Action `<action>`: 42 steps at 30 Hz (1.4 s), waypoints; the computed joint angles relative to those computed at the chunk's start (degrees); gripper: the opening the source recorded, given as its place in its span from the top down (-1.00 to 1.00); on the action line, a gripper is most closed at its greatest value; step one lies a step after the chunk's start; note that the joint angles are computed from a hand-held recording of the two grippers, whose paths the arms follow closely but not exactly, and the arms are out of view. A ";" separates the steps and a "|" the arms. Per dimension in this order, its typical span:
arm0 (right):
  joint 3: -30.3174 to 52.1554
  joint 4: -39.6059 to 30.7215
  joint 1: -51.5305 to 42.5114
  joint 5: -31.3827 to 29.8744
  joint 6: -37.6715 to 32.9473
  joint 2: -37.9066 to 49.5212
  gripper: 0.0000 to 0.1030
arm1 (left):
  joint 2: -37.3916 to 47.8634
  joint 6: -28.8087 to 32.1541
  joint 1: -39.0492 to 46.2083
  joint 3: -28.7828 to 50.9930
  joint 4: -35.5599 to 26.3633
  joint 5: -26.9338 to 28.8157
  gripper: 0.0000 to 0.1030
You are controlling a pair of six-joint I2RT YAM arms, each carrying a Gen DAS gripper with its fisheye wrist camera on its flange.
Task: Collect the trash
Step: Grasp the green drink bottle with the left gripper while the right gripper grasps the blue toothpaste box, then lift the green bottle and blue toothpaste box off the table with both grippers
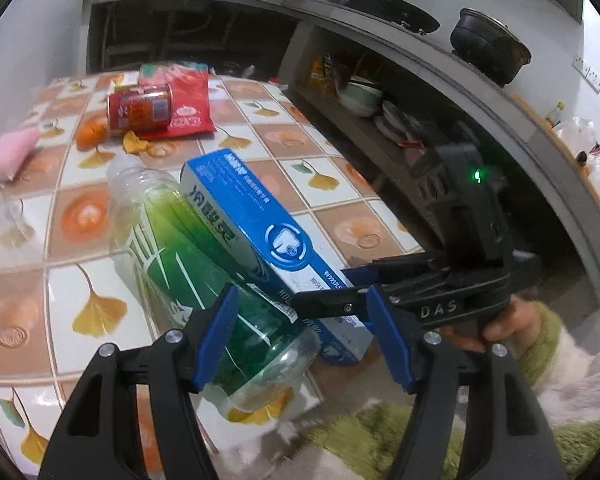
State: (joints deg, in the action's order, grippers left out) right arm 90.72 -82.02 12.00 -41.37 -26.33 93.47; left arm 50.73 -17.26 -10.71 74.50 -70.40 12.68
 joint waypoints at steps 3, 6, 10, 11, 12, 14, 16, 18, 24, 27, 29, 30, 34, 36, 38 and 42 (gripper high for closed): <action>-0.95 1.85 -0.67 0.93 1.88 -1.63 0.00 | 0.43 0.38 5.25 0.91 -0.58 1.27 -0.29; 1.22 3.11 -2.32 1.00 3.34 -0.73 0.00 | 1.63 -0.61 12.42 0.40 0.63 2.21 -0.52; 3.47 5.44 -3.07 3.68 4.93 -0.40 0.00 | 5.57 -2.24 17.33 -0.49 1.27 1.25 -0.52; 4.27 5.46 -3.60 4.32 4.62 -0.03 0.00 | 6.30 -2.46 17.62 -0.85 1.87 0.67 -0.52; 4.34 6.06 -3.47 5.12 4.85 -0.15 0.00 | 7.00 -2.69 17.17 -1.03 2.23 -0.13 -0.52; 3.32 6.54 -4.31 5.85 3.93 -0.95 -0.03 | 7.80 -2.45 16.41 -1.41 2.46 -0.80 -0.52; 2.14 7.45 -4.17 6.86 3.60 -1.27 -0.03 | 8.17 -2.25 13.66 -2.06 2.64 -3.81 -0.52; 2.12 6.05 -5.78 6.98 1.20 -1.18 -0.03 | 7.94 -1.44 11.17 -3.00 3.46 -6.40 -0.52; 2.15 2.14 -10.90 5.95 -3.70 -1.07 -0.03 | 8.00 0.58 5.90 -3.11 4.54 -11.16 -0.42; 2.94 0.24 -13.15 5.41 -5.39 -0.58 -0.03 | 7.69 3.55 2.83 -3.20 4.87 -12.35 -0.38; 3.46 -0.50 -14.30 5.27 -5.74 -0.33 -0.03 | 7.77 5.00 1.04 -2.99 4.48 -12.57 -0.36; 3.86 -0.88 -15.15 5.18 -6.08 -0.05 -0.03 | 7.88 5.40 0.23 -2.82 4.20 -12.94 -0.36; 5.84 -2.91 -17.63 3.21 -7.57 1.10 -0.21 | 9.19 4.95 -0.10 -1.98 3.45 -13.02 -0.36; 6.81 -2.95 -17.98 2.21 -7.22 1.67 -0.34 | 10.49 4.05 1.79 -1.54 2.77 -11.44 -0.37; 7.37 -2.04 -17.55 2.40 -6.92 1.74 -0.37 | 11.69 3.45 4.31 -1.58 2.12 -8.79 -0.38; 8.33 -1.02 -15.65 2.58 -5.98 2.45 -0.39 | 12.42 2.81 8.80 -2.44 1.83 -2.68 -0.39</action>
State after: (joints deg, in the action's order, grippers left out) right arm 99.05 -83.04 -3.66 -38.80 -32.32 95.92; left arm 63.15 -14.44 -1.91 72.06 -68.57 10.00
